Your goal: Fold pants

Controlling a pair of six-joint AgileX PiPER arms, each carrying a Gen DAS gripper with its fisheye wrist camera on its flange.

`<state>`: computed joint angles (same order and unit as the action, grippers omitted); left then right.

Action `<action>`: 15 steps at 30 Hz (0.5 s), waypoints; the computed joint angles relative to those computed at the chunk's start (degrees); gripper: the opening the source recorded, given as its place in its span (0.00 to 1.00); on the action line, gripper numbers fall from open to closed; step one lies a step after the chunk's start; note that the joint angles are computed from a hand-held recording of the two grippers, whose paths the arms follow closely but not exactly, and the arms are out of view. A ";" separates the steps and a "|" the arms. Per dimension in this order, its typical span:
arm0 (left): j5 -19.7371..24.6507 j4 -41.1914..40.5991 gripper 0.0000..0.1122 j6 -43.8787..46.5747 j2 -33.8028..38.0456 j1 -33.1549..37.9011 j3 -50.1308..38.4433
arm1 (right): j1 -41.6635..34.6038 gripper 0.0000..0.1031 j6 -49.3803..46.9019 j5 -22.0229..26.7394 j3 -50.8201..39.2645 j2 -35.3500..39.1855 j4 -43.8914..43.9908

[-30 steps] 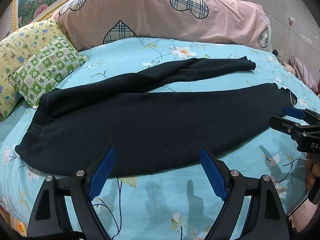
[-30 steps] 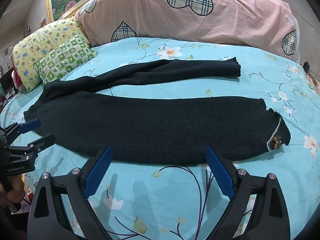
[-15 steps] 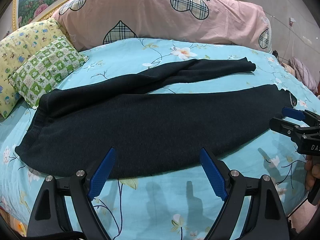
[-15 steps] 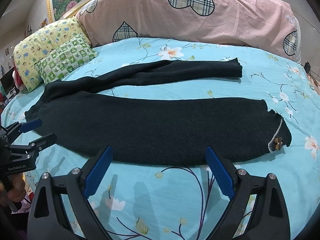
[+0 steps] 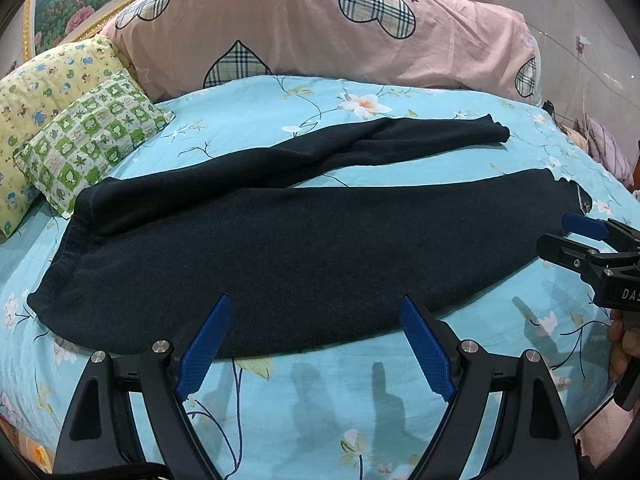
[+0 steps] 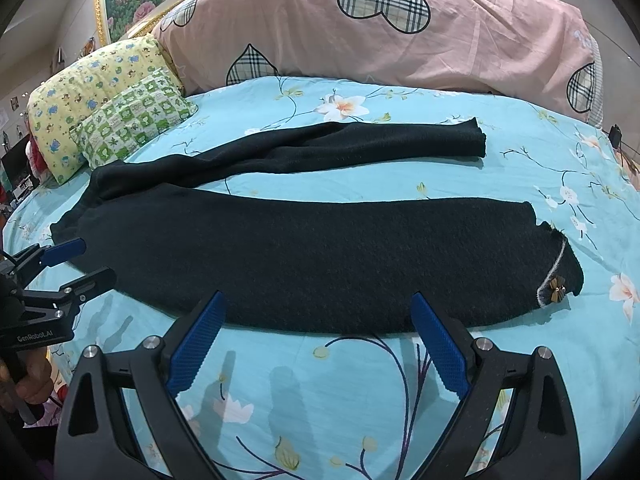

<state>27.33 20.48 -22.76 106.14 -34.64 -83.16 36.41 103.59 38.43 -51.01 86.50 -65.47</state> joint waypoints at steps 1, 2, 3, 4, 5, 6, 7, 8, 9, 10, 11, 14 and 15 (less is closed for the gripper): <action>-0.12 -0.31 0.77 0.33 -0.04 0.07 0.09 | 0.04 0.91 0.07 0.04 -0.03 0.03 -0.07; -0.13 -0.37 0.77 0.40 -0.05 0.02 0.09 | 0.07 0.91 -0.04 0.08 -0.13 0.02 -0.01; -0.15 -0.17 0.77 0.28 -0.07 -0.07 0.13 | 0.07 0.91 -0.04 0.08 -0.10 0.00 -0.03; -0.13 -0.15 0.77 0.33 -0.05 -0.09 0.10 | 0.15 0.91 0.04 0.14 -0.19 0.09 -0.03; -0.17 -0.27 0.77 0.48 -0.06 -0.07 0.11 | 0.08 0.91 0.03 0.08 -0.10 0.00 0.02; -0.17 -0.65 0.77 0.89 -0.05 0.02 0.03 | 0.07 0.91 0.11 0.06 -0.05 -0.03 -0.08; -0.10 -0.92 0.77 1.15 0.00 0.11 -0.11 | 0.20 0.91 0.24 0.20 -0.19 0.00 -0.09; 0.00 -1.15 0.77 1.32 0.09 0.17 -0.30 | 0.25 0.91 0.19 0.29 -0.31 -0.05 0.00; -0.05 -1.33 0.77 1.46 0.09 0.23 -0.26 | 0.23 0.91 0.12 0.28 -0.38 -0.12 0.08; -0.07 -1.53 0.77 1.64 0.09 0.28 -0.24 | 0.21 0.91 0.06 0.26 -0.36 -0.14 0.07; -0.02 -1.51 0.77 1.60 0.15 0.29 -0.34 | 0.27 0.91 0.04 0.35 -0.40 -0.11 0.08; 0.00 -1.98 0.77 2.18 0.19 0.44 -0.38 | 0.26 0.91 0.13 0.28 -0.39 -0.08 0.09; 0.01 -2.16 0.77 2.38 0.21 0.50 -0.39 | 0.29 0.91 0.07 0.36 -0.42 -0.04 0.16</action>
<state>27.34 18.32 -20.38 106.36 -34.14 -83.55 36.70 103.66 38.79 -51.43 86.46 -65.31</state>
